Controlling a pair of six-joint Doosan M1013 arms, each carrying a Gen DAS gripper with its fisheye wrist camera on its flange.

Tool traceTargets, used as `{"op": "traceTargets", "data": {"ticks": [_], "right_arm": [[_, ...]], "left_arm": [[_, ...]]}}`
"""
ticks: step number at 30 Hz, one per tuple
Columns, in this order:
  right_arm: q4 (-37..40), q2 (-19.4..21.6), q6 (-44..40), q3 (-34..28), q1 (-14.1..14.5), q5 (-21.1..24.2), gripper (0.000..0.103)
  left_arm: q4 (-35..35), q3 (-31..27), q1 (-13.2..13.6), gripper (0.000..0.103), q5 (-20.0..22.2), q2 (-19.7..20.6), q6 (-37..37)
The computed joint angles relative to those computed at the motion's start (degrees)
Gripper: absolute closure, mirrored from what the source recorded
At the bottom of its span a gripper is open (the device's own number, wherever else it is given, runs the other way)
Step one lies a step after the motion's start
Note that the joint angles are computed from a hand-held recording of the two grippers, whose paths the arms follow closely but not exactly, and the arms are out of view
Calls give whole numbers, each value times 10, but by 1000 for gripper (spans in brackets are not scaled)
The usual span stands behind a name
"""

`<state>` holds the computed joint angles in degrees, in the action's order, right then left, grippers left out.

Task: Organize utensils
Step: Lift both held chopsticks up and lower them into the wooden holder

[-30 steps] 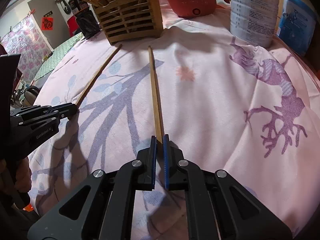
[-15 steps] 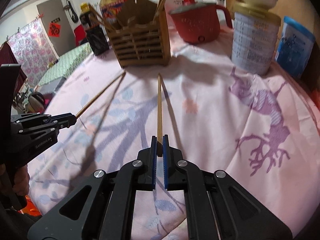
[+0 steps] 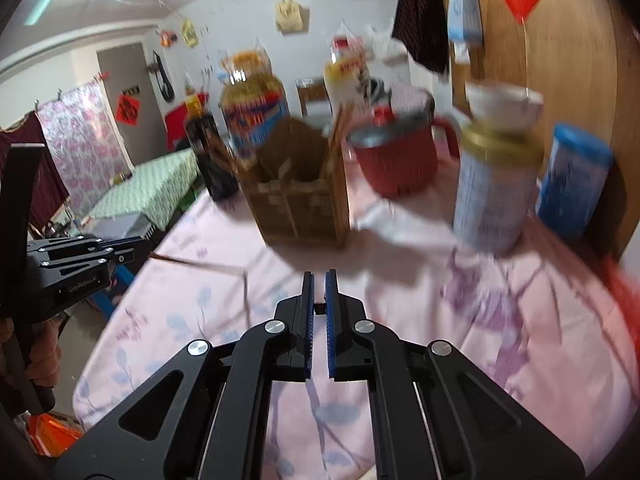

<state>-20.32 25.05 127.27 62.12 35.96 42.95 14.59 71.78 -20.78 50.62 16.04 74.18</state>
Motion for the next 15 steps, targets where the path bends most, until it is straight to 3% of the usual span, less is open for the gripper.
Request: {"op": "traceTargets", "data": {"ticks": [10, 15], "right_arm": [[20, 11, -42, -35, -1, -4, 97], [37, 26, -67, -72, -7, -8, 97]], "left_arm": [[-47, -27, 13, 97, 19, 6, 20], [-71, -66, 23, 97, 25, 23, 40]]}}
